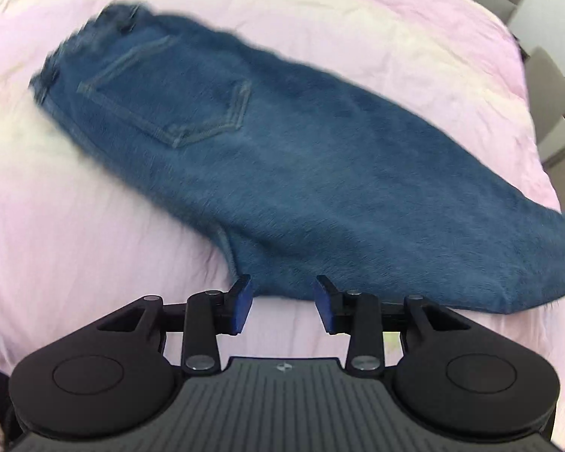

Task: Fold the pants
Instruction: 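Fold the held cuffs toward the waistband and open the right tool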

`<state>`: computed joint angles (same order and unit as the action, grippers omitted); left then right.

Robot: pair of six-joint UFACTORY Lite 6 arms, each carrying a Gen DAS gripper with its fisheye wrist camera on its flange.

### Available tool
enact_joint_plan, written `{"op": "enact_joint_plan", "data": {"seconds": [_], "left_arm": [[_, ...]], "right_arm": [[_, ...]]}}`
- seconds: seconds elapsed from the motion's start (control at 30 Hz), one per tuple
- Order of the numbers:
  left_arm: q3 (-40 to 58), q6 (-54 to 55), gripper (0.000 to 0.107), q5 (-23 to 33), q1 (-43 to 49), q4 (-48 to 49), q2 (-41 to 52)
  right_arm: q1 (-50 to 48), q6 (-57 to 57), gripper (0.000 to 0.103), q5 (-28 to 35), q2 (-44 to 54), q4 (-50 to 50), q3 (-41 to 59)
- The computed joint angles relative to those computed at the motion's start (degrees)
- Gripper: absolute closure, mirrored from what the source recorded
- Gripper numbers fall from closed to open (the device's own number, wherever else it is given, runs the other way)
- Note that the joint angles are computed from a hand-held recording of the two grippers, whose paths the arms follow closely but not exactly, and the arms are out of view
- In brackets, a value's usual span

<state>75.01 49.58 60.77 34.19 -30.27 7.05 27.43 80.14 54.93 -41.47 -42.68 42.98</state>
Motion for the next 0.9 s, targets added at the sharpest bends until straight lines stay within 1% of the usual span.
{"op": "enact_joint_plan", "data": {"seconds": [0.03, 0.13, 0.17, 0.23, 0.43, 0.53, 0.7, 0.77, 0.8, 0.87, 0.9], "left_arm": [[0.5, 0.2, 0.063, -1.2, -2.6, -1.2, -0.2], [5.2, 2.3, 0.063, 0.1, -4.5, -3.8, 1.2], [5.3, 1.8, 0.063, -1.9, -7.5, -5.4, 2.3], [7.7, 0.7, 0.063, -3.0, -9.2, -5.9, 4.3], [16.1, 1.2, 0.063, -1.5, -8.2, -6.8, 11.9], [19.4, 1.6, 0.063, -1.7, -7.8, -5.3, 15.4], [23.6, 2.1, 0.063, -0.7, -7.2, -3.7, 20.0], [24.6, 2.4, 0.063, -0.4, -7.3, -3.4, 21.5], [24.8, 2.7, 0.063, -0.2, -7.3, -3.4, 21.9], [25.8, 3.0, 0.063, 0.5, -7.3, -3.6, 23.2], [26.5, 3.0, 0.063, 1.1, -7.3, -3.8, 24.0]], "right_arm": [[5.1, 2.3, 0.088, 2.4, 3.9, -3.0, 3.7], [15.8, 3.7, 0.088, 5.9, 16.9, -8.1, 15.6], [17.8, 2.9, 0.088, 5.9, 21.1, -8.6, 19.6], [21.1, 1.0, 0.088, 4.7, 30.5, -8.9, 28.2], [25.3, -7.4, 0.088, -1.2, 58.1, -4.1, 51.0], [27.3, -12.8, 0.088, -2.1, 71.6, -1.0, 62.2], [30.1, -25.7, 0.088, -0.8, 92.3, 7.4, 81.4], [30.7, -30.1, 0.088, 0.3, 98.7, 11.2, 88.0], [31.3, -31.4, 0.088, 0.6, 101.1, 12.2, 89.6], [32.2, -33.8, 0.087, 3.3, 106.8, 12.9, 96.0], [32.5, -34.5, 0.086, 3.4, 108.2, 13.0, 96.8]]}}
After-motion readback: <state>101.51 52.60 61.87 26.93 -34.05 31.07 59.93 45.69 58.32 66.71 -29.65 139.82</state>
